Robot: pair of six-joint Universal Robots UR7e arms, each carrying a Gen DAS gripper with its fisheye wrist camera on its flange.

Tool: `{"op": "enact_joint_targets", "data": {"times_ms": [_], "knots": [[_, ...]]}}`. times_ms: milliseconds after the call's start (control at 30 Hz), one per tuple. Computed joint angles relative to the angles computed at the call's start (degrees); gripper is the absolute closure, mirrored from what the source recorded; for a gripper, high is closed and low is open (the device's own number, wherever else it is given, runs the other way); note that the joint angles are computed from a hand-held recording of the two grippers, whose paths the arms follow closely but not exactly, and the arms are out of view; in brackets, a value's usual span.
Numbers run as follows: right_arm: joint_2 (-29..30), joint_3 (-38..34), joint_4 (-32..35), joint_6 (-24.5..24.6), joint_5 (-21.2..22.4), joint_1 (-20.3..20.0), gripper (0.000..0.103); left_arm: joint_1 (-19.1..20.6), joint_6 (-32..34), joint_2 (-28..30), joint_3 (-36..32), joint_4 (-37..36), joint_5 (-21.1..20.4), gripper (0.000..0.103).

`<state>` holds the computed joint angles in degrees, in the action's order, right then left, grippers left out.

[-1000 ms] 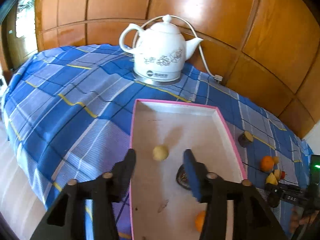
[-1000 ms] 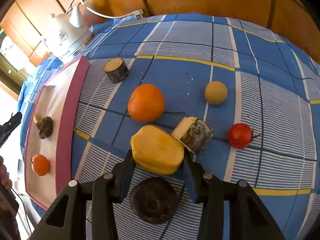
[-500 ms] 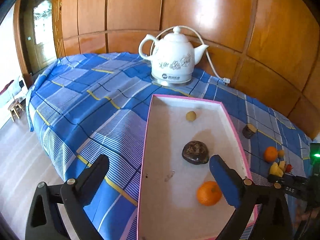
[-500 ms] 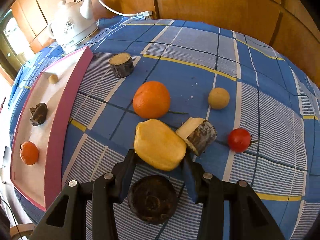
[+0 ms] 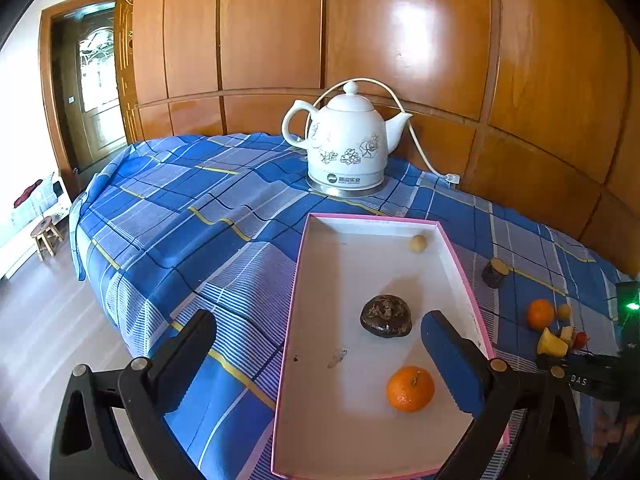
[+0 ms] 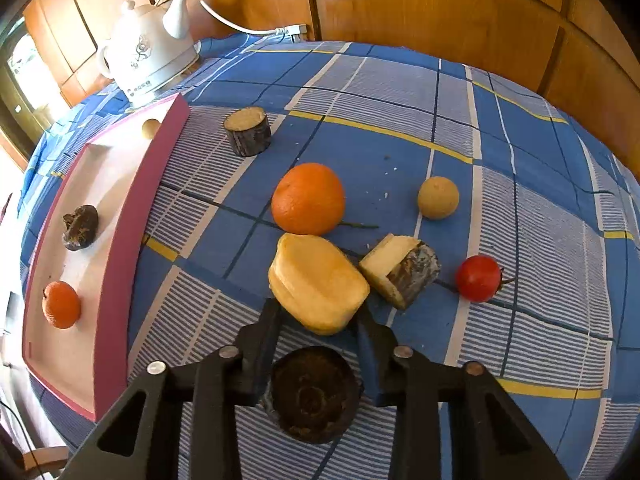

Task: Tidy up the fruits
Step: 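Reach the right gripper to the yellow pear-shaped fruit and grasp it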

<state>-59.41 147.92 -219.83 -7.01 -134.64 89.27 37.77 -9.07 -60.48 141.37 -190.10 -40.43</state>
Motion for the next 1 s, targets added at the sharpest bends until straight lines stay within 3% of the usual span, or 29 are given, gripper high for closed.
{"op": "enact_joint_targets", "data": {"times_ms": [467, 633, 667, 733, 800, 867, 1000], "knots": [[0.8, 0.2, -1.8, -1.3, 0.6, 0.8, 0.083, 0.1, -0.4, -0.3, 0.8, 0.0, 1.2, 0.000], [0.2, 0.7, -2.0, -2.1, 2.4, 1.4, 0.084, -0.1, -0.4, 0.0, 0.6, 0.8, 1.0, 0.000], [-0.8, 1.2, -1.4, -2.2, 4.6, 0.8, 0.084, -0.1, -0.4, 0.0, 0.7, 1.0, 0.9, 0.000], [-1.8, 1.8, -1.0, -1.3, 6.5, 0.1, 0.076, -0.3, -0.2, 0.0, 0.9, 0.7, 0.8, 0.000], [-3.2, 2.7, -1.4, 1.3, 9.4, -1.6, 0.058, -0.2, -0.4, 0.0, 0.8, 1.1, 0.6, 0.000], [-3.5, 2.9, -1.8, 1.7, 10.4, -2.1, 0.049, -0.2, -0.4, -0.1, 0.9, 1.1, 0.4, 0.000], [-3.1, 2.2, -1.6, 2.4, 10.8, -2.2, 0.047, 0.0, -0.6, 0.0, 0.8, 1.5, 0.3, 0.000]]}}
